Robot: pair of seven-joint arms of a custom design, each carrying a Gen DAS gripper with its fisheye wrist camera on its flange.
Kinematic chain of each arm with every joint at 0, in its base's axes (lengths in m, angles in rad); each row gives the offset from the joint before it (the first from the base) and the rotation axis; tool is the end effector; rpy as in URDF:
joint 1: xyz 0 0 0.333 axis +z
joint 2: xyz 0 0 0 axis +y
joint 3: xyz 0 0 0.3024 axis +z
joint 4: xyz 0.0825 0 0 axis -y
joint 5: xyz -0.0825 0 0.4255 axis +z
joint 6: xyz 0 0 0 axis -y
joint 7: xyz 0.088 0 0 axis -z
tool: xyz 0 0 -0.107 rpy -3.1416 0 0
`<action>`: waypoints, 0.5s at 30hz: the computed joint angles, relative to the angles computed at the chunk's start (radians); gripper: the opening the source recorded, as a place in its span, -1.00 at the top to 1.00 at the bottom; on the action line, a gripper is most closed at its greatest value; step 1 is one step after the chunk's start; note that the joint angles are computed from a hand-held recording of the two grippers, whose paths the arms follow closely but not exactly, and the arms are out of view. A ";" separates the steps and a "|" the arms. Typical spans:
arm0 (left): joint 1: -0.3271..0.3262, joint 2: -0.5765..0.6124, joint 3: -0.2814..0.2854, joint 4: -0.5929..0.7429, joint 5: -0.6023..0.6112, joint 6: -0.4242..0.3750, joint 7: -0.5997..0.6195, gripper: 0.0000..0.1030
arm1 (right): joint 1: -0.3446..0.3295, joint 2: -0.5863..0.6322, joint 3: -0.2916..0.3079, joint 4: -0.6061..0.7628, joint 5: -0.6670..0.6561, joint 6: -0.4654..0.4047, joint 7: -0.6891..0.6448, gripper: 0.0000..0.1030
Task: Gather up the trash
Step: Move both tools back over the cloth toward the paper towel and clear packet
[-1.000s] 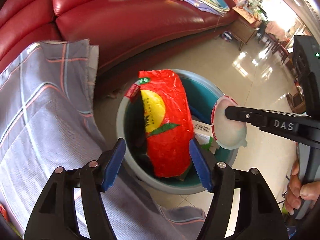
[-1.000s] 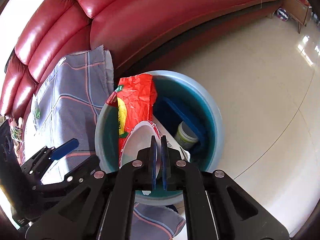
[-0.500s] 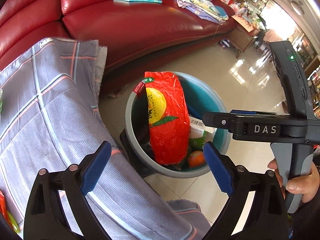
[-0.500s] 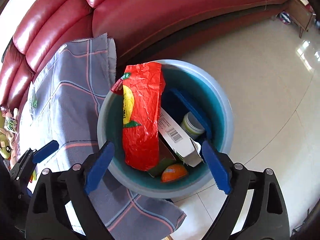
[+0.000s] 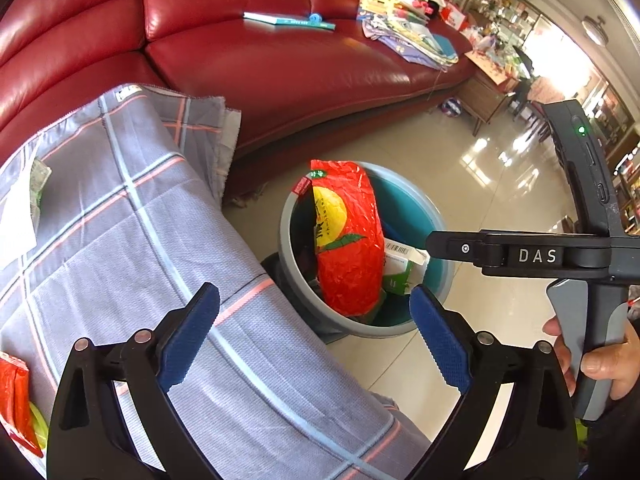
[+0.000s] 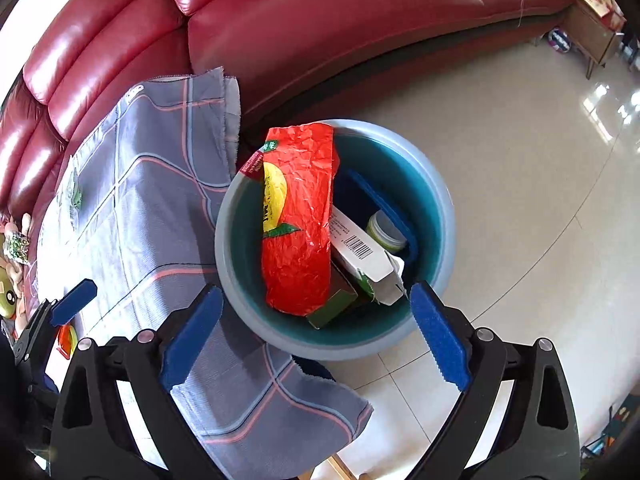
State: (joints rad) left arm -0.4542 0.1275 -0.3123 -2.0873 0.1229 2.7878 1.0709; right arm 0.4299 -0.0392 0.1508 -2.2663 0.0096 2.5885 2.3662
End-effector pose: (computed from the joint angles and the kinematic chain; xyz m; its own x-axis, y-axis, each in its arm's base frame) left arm 0.4609 -0.4461 0.3946 -0.3937 -0.8951 0.2092 -0.8262 0.2448 -0.5075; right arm 0.4834 0.3172 0.3749 -0.1805 -0.9504 -0.2534 -0.9381 0.2438 -0.2460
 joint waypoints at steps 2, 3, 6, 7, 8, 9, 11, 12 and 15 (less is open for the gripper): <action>0.004 -0.027 0.002 -0.025 -0.001 0.011 -0.004 -0.88 | 0.003 -0.003 0.003 0.008 -0.005 -0.013 0.007 -0.77; 0.006 -0.040 0.003 -0.036 -0.002 0.015 -0.007 -0.88 | 0.005 -0.003 0.006 0.015 -0.013 -0.021 0.016 -0.77; 0.018 -0.077 0.002 -0.069 -0.026 0.026 0.002 -0.89 | 0.012 0.005 0.012 0.042 -0.030 -0.044 0.029 -0.77; 0.021 -0.089 0.003 -0.080 -0.028 0.029 0.001 -0.89 | 0.015 0.011 0.013 0.056 -0.036 -0.054 0.030 -0.77; 0.024 -0.099 0.003 -0.089 -0.030 0.031 -0.002 -0.90 | 0.018 0.017 0.015 0.071 -0.043 -0.063 0.031 -0.77; 0.029 -0.111 0.004 -0.101 -0.039 0.034 0.001 -0.90 | 0.021 0.024 0.016 0.085 -0.048 -0.070 0.029 -0.77; 0.037 -0.135 0.006 -0.123 -0.059 0.037 0.011 -0.90 | 0.029 0.041 0.019 0.117 -0.060 -0.085 0.028 -0.77; 0.041 -0.146 0.007 -0.134 -0.060 0.040 0.007 -0.90 | 0.033 0.051 0.020 0.133 -0.066 -0.091 0.028 -0.77; 0.053 -0.180 0.014 -0.168 -0.091 0.046 0.021 -0.90 | 0.046 0.090 0.022 0.192 -0.081 -0.115 0.023 -0.76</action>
